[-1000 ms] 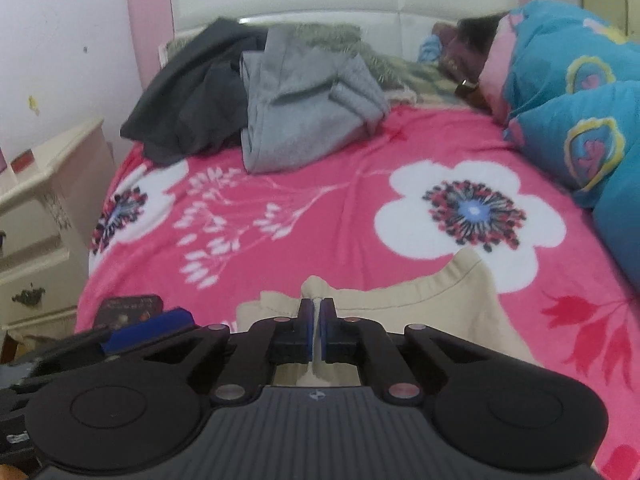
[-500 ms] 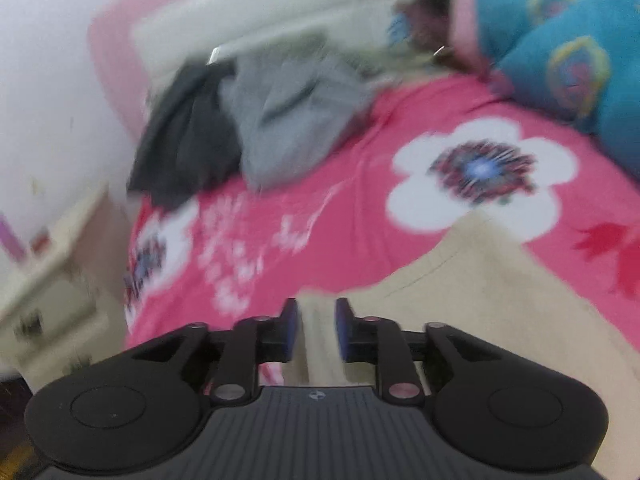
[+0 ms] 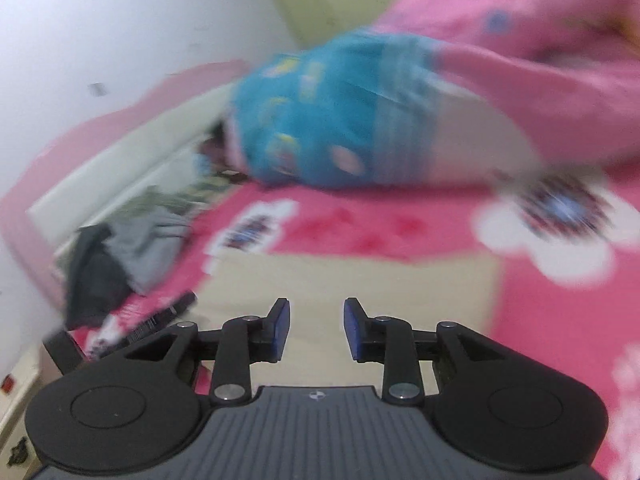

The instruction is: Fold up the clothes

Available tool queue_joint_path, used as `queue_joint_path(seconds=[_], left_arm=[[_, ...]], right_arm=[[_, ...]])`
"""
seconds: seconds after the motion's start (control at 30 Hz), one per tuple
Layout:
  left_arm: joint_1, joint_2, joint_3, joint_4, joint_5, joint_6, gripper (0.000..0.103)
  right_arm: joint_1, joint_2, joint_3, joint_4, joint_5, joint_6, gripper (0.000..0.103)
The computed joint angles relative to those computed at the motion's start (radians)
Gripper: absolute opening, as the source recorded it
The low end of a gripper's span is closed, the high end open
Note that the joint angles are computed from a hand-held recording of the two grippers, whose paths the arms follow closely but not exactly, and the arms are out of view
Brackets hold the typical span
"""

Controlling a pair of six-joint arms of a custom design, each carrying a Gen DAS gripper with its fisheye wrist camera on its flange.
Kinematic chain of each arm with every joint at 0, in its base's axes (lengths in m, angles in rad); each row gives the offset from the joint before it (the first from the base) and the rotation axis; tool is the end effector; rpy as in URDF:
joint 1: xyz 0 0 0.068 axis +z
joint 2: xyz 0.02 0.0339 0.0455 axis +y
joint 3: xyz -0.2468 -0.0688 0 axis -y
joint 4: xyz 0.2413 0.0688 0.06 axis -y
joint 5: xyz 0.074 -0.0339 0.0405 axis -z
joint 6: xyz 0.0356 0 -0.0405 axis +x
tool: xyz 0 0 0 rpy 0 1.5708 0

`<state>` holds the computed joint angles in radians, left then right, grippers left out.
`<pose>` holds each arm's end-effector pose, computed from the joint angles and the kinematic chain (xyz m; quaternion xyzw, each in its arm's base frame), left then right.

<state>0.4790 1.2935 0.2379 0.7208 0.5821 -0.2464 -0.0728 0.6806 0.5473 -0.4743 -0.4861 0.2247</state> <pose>0.2056 0.0847 0.1364 -0.1216 0.7890 -0.1679 0.5784 0.1627 0.0048 0.2360 0.0172 0.8672 0.2468 0.4321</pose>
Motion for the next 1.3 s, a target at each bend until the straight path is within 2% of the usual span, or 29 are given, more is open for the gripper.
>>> queue_joint_path(seconds=[0.1, 0.17, 0.23, 0.33, 0.4, 0.47, 0.5, 0.6, 0.73, 0.8, 0.83, 0.87, 0.93, 1.03, 1.17, 1.23, 1.3], left_arm=[[-0.062, 0.027, 0.008, -0.036, -0.113, 0.013, 0.036], [-0.043, 0.045, 0.006, -0.018, -0.099, -0.009, 0.036], [-0.015, 0.071, 0.009, -0.001, -0.069, -0.034, 0.036], [0.006, 0.112, 0.013, 0.021, -0.045, -0.06, 0.034], [0.0, 0.114, 0.014, 0.021, -0.057, -0.059, 0.034], [-0.006, 0.109, 0.014, 0.014, -0.069, -0.054, 0.034], [-0.009, 0.108, 0.014, 0.013, -0.074, -0.051, 0.034], [-0.008, 0.114, 0.013, 0.022, -0.073, -0.053, 0.034], [0.002, 0.122, 0.015, 0.029, -0.058, -0.061, 0.034], [0.004, 0.123, 0.016, 0.027, -0.054, -0.063, 0.034], [0.004, 0.124, 0.017, 0.027, -0.052, -0.065, 0.034], [0.005, 0.124, 0.017, 0.026, -0.05, -0.066, 0.034], [0.009, 0.129, 0.017, 0.031, -0.044, -0.072, 0.034], [0.015, 0.135, 0.015, 0.042, -0.034, -0.081, 0.034], [0.014, 0.135, 0.014, 0.046, -0.035, -0.084, 0.034], [0.012, 0.131, 0.013, 0.044, -0.04, -0.083, 0.034], [0.014, 0.131, 0.014, 0.04, -0.038, -0.084, 0.034]], right_arm=[[-0.004, -0.085, -0.115, 0.046, 0.027, 0.015, 0.032], [0.042, -0.118, -0.187, 0.114, 0.073, 0.024, 0.032], [0.152, -0.128, -0.254, 0.179, 0.193, -0.034, 0.032], [0.272, -0.12, -0.327, 0.161, 0.32, -0.086, 0.031], [0.274, -0.202, -0.354, 0.13, 0.325, -0.105, 0.031], [0.235, -0.16, -0.274, 0.077, 0.285, -0.136, 0.031], [0.209, -0.136, -0.242, 0.089, 0.256, -0.16, 0.031], [0.197, 0.023, -0.154, 0.231, 0.25, -0.227, 0.031], [0.214, 0.337, -0.121, 0.454, 0.245, -0.365, 0.031], [0.187, 0.47, -0.119, 0.512, 0.205, -0.407, 0.031], [0.169, 0.511, -0.113, 0.51, 0.183, -0.414, 0.031], [0.159, 0.503, -0.081, 0.457, 0.177, -0.406, 0.03], [0.171, 0.477, -0.031, 0.397, 0.207, -0.384, 0.03], [0.223, 0.495, 0.024, 0.442, 0.194, -0.403, 0.03], [0.343, 0.723, 0.192, 0.506, 0.19, -0.452, 0.03], [0.37, 0.867, 0.298, 0.485, 0.162, -0.461, 0.029], [0.387, 0.984, 0.395, 0.445, 0.218, -0.477, 0.029]])
